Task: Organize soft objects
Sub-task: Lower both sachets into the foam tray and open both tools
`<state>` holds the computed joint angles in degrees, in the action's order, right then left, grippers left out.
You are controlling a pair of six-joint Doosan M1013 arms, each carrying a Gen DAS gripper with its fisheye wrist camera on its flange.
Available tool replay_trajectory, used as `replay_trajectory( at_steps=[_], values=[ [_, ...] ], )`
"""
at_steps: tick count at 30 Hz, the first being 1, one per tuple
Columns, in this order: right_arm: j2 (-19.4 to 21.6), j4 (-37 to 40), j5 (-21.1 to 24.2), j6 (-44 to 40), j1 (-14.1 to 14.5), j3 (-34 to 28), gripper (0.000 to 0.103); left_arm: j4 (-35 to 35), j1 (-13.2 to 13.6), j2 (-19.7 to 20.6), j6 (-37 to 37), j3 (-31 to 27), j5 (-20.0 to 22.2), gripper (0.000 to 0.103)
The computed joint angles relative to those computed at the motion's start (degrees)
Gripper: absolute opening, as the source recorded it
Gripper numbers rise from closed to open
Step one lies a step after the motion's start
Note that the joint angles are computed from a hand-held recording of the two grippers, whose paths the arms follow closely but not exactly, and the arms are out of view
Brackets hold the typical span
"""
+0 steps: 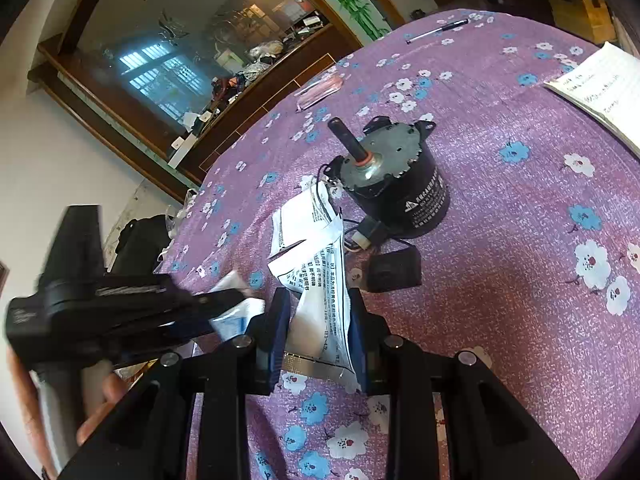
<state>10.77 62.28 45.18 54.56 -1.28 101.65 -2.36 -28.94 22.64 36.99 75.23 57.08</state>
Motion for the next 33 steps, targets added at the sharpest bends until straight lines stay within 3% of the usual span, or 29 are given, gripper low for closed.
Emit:
replay_trajectory(
  at_steps=[8,11,15,19,24,28,33],
  values=[
    [-0.7,5.7,0.4,-9.1,0.4,1.1,0.027,-5.8,-1.6,-8.2,5.6,9.7,-8.9,0.026],
    [-2.5,5.3,2.8,-11.2,0.3,2.3,0.027,-9.7,-2.9,-13.0,8.0,15.7,-14.5,0.026],
    [-7.6,7.4,8.6,-15.0,0.1,5.9,0.027,-9.4,-4.9,-19.2,8.1,21.5,-18.4,0.026],
    [-10.4,8.9,12.9,-17.4,2.0,6.7,0.027,0.8,-6.6,-26.4,-1.6,26.0,-17.5,0.026],
    [-10.3,8.1,16.5,-18.5,7.6,4.9,0.027,11.2,-6.1,-32.7,-12.5,29.5,-15.4,0.026],
    [-9.2,4.2,16.7,-17.4,12.3,3.0,0.027,11.8,-3.7,-34.6,-12.9,30.7,-13.7,0.026],
    [-7.9,-0.9,12.5,-15.6,16.1,1.1,0.027,10.5,0.3,-34.2,-10.0,30.6,-11.1,0.026]
  ],
)
